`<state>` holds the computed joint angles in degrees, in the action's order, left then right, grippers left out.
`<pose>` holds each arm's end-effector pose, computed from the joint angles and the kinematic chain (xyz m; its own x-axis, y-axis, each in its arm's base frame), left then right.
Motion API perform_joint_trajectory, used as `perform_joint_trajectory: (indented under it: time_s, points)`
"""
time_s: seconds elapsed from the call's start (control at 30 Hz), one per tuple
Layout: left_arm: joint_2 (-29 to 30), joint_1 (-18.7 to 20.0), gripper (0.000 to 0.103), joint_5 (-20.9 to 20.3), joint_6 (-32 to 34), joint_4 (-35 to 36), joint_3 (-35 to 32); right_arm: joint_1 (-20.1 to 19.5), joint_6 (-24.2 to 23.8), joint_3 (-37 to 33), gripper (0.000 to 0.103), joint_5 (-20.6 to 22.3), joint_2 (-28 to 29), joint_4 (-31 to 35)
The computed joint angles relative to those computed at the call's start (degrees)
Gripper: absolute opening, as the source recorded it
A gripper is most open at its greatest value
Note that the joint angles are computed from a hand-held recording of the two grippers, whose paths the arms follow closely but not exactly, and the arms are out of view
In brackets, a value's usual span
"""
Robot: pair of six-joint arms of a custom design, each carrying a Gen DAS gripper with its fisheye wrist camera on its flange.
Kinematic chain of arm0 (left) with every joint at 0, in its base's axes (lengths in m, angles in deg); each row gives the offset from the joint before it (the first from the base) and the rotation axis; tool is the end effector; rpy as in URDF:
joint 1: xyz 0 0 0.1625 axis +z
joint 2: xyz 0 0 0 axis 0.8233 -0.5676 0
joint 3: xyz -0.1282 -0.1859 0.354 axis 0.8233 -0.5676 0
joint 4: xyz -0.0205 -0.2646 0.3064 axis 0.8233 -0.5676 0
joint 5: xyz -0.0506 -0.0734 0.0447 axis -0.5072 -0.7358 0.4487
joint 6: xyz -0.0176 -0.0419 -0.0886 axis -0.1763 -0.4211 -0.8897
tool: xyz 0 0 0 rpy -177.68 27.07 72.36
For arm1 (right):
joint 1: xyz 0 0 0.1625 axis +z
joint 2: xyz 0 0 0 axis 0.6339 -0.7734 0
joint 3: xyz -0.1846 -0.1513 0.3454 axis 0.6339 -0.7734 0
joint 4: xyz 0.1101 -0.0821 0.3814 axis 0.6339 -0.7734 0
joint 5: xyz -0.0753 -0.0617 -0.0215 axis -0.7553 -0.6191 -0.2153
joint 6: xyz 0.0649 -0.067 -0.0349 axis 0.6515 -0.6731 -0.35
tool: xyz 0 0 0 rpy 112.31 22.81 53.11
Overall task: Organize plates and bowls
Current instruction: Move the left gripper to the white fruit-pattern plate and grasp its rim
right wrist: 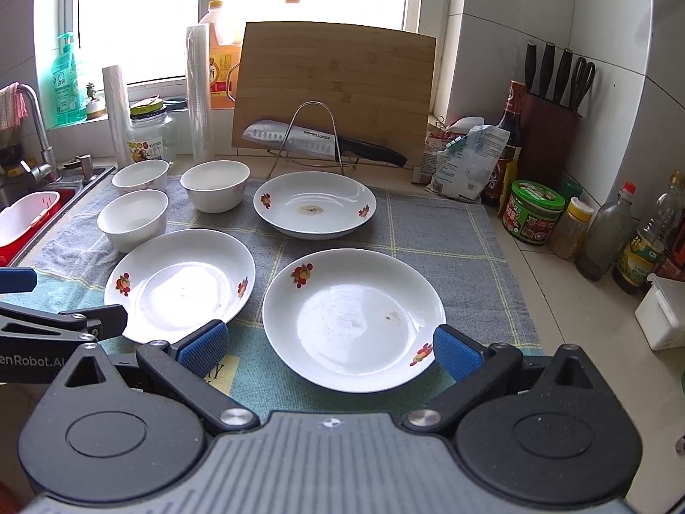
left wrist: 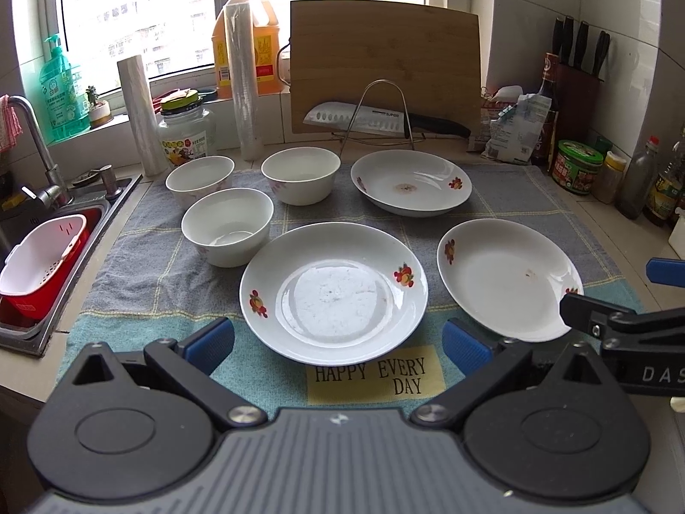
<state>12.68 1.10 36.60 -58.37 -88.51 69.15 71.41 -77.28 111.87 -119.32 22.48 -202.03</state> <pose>-0.2515 -0.7424 0.2676 -0.6578 0.2973 -0.6921 0.6759 0.6385 -0.3680 0.3213 -0.6884 0.1931 -0.6586 0.1055 0.7450 -0.5302 0.6375 -0.5590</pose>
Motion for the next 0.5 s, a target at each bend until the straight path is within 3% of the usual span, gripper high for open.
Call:
perform_joint_trajectory:
  time_s: [0.1, 0.27, 0.5]
  points:
    - [0.39, 0.53, 0.102, -1.07, 1.65, -0.85, -0.29, -0.99, -2.41, 1.48, 0.103, 0.76, -0.36, -2.47]
    - [1.22, 1.69, 0.102, -3.41, 2.92, -0.72, -1.50, -3.33, -2.44, 4.63, 0.103, 2.46, -1.35, -2.76]
    - [3.16, 3.12, 0.102, -6.96, 3.65, 4.50, -5.53, -6.65, 1.05, 5.70, 0.103, 3.41, -0.74, -0.05]
